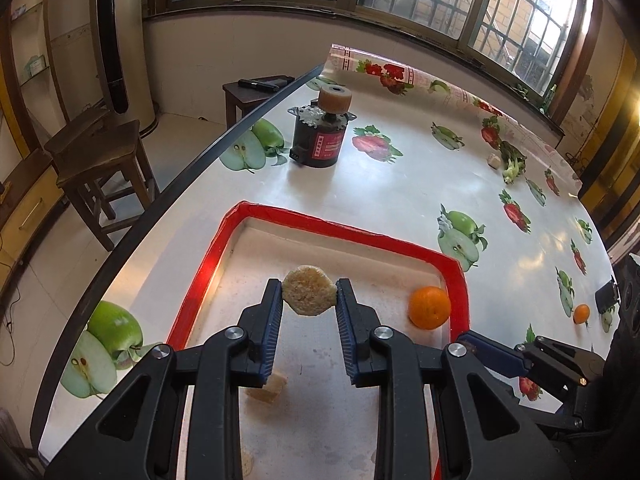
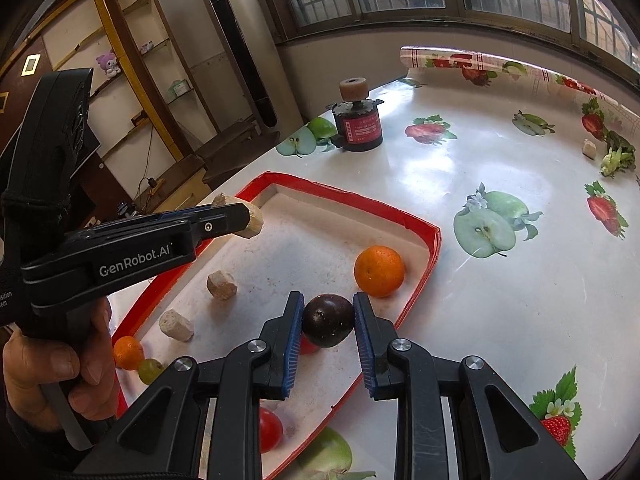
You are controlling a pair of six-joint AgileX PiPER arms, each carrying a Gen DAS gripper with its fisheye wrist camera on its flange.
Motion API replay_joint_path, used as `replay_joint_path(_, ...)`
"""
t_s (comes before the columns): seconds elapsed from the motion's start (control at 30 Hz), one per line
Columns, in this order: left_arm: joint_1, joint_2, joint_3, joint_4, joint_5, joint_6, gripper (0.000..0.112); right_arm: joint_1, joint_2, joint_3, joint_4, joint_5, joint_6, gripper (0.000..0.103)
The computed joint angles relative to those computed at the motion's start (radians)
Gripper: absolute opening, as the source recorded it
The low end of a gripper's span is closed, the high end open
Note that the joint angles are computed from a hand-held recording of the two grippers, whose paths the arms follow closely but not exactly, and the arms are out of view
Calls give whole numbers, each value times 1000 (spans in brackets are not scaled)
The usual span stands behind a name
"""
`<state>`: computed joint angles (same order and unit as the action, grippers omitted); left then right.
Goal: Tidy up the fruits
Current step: 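Carry the round cork with the left tool while the right tool carries the plum over the tray, then open the right tool to drop the plum while the left tool releases the cork into the tray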
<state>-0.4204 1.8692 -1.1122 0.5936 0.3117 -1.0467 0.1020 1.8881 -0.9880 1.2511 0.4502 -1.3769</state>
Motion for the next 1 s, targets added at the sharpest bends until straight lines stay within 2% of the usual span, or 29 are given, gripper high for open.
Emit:
replay_joint_path(0.33, 20, 136, -119, -115, 35, 114, 24, 23, 74, -56, -37, -23, 34, 25)
replay_joint_path(0.43, 16, 146, -127, -96, 40, 96, 24, 17, 79, -57, -23, -17, 21, 26)
replay_joint_path(0.63, 31, 140, -128, -190, 39, 167, 25, 13, 70, -44, -6, -16, 11, 29)
replay_joint_path(0.67, 30, 138, -127, -187, 45, 163, 26, 13, 68, -41, -1, -17, 6, 31)
replay_joint_path(0.73, 24, 132, -122, -160, 60, 133, 36, 12, 55, -25, 24, -23, -21, 44)
replay_joint_path(0.8, 16, 116, -104, -117, 64, 85, 39, 11, 37, -4, 54, -29, -49, 50)
replay_joint_path(0.9, 9, 85, -73, -102, 59, 54, 40, 1, 1, 33, 87, -15, -90, 50)
replay_joint_path(0.93, 7, 73, -60, -94, 54, 40, 46, -2, -14, 49, 102, -13, -109, 50)
replay_joint_path(1.0, -4, 45, -32, -58, 48, -12, 50, -14, -42, 81, 120, -10, -134, 50)
